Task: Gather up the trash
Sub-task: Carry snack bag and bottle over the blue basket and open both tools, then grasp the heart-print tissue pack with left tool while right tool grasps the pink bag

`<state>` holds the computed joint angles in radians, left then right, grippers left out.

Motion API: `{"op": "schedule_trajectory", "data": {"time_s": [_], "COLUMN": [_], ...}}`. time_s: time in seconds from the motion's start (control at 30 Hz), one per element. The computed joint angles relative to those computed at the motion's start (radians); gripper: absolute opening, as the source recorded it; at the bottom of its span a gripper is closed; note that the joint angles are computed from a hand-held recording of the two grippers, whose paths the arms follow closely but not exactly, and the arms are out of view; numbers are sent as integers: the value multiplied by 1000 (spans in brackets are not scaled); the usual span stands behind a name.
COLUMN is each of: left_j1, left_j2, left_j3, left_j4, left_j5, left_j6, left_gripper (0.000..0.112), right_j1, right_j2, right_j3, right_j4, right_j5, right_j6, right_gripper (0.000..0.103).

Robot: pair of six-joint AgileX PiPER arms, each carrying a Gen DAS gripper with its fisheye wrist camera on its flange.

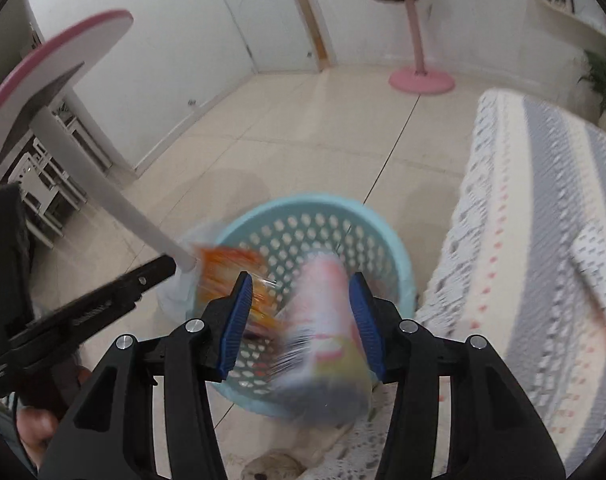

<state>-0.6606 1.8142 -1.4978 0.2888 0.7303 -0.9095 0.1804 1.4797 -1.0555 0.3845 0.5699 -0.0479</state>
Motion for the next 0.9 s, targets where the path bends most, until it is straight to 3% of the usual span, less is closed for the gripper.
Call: {"op": "schedule_trajectory", "data": {"time_s": [0.23, 0.57, 0.73, 0.9], "left_j1": [-3, -79, -154, -229], "left_j2": [-25, -56, -34, 55], "left_j3": [21, -44, -122, -267], "left_j4": [11, 76, 140, 126], "left_j5": [-7, -41, -36, -8], "left_j6": [-23, -105, -163, -125], "left_gripper": [42, 42, 42, 42], "right_j1": [6, -73, -262, -485], "right_j2": [-9, -175, -270, -310], "right_j3": [33, 56, 45, 36], "right_j4": [-8, -59, 47, 96], "right_j5": [-17, 33, 115, 173], "right_j6": [6, -15, -176, -343], "right_gripper": [48, 48, 48, 48]}}
